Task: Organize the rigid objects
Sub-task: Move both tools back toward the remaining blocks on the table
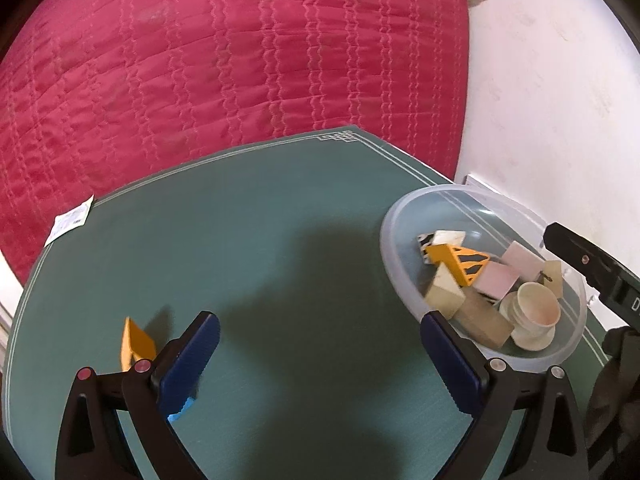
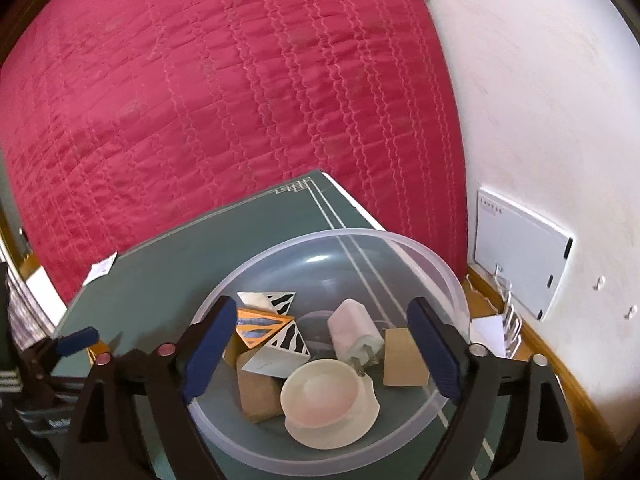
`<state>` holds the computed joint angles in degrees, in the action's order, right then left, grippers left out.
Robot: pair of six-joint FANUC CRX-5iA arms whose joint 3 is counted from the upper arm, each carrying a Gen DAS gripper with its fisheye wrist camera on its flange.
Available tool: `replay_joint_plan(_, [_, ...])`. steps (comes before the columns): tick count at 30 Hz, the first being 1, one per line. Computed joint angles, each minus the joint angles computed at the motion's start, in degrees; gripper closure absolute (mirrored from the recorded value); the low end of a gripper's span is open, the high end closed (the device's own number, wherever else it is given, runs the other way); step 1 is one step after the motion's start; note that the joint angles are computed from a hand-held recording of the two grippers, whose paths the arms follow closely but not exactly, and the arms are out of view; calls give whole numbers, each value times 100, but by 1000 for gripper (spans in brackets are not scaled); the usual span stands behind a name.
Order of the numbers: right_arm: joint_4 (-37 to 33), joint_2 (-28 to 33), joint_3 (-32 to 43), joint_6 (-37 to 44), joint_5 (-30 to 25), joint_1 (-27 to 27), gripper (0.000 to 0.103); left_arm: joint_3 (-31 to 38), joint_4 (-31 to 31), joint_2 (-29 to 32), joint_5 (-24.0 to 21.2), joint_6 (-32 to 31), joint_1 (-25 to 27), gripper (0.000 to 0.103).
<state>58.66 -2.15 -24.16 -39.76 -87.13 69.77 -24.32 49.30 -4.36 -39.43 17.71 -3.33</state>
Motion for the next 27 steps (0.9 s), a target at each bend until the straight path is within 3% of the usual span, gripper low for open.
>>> replay_joint_plan(2, [50, 66, 38, 155, -14, -14, 2, 16, -37, 12, -23, 62, 75, 1])
replay_joint_plan(14, [142, 254, 247, 663, 418, 2, 2, -28, -40, 7, 137, 137, 475, 1])
replay_joint_plan(27, [206, 527, 543, 1301, 1539, 7, 2, 11, -132, 84, 272, 150, 899, 1])
